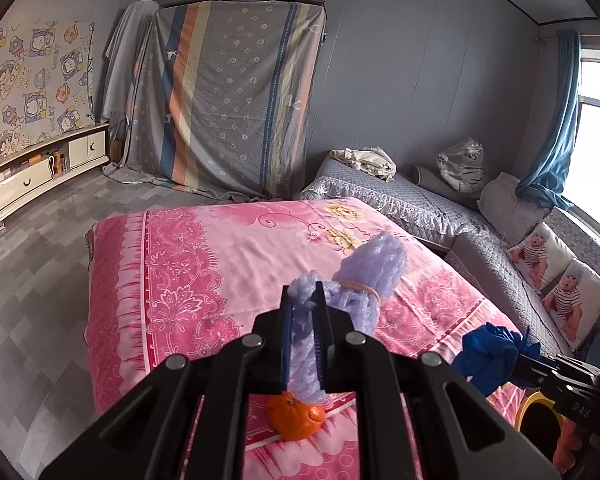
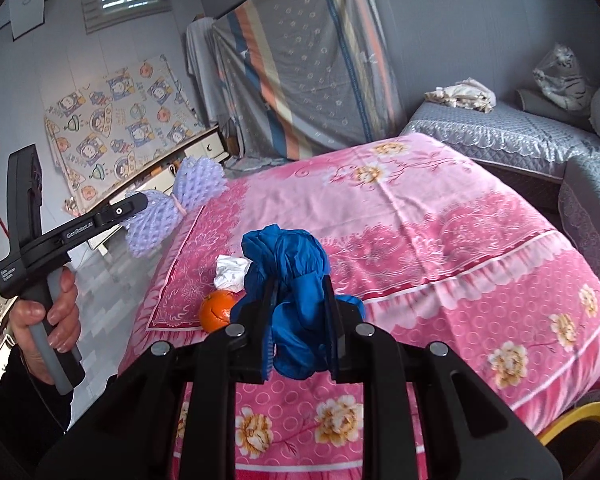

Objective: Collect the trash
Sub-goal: 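Carry the mesh bundle and blue glove over the yellow bin with both tools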

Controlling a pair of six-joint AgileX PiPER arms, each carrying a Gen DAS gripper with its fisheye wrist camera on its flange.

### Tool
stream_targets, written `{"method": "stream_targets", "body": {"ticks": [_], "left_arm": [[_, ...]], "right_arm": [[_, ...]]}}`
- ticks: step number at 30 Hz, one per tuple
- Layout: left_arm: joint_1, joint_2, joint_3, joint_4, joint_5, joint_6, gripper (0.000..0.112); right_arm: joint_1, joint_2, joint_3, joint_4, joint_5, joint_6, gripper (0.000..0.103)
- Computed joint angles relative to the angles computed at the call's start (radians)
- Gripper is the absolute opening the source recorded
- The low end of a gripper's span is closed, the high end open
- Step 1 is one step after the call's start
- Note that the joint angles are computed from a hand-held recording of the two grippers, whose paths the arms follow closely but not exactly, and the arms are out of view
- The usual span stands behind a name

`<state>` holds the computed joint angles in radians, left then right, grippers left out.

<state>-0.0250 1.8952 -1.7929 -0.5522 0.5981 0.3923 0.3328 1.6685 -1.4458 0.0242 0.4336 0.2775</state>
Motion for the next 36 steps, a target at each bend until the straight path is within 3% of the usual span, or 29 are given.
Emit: {"method": "stream_targets", "body": {"ticks": [13,23,36], "left_arm": [[-0.183,-0.164,0.153,-0.068,-0.058,0.086,0.009],[-0.369,-0.208,0.225,-0.072,-0.122,0.115,0.009],[-0.573,-0.14,0.209,-0.02,-0.124,0.093,0.009]], "right_arm": [[-0.147,-0.309,0.325,-0.157,-0.106,0.203,0.019],[-0.273,-0.526,0.539,-0.375,-0.106,0.445,0.019],[-0.542,-0.718,0.733,-0.235,-0.085,0.304,0.019]]}}
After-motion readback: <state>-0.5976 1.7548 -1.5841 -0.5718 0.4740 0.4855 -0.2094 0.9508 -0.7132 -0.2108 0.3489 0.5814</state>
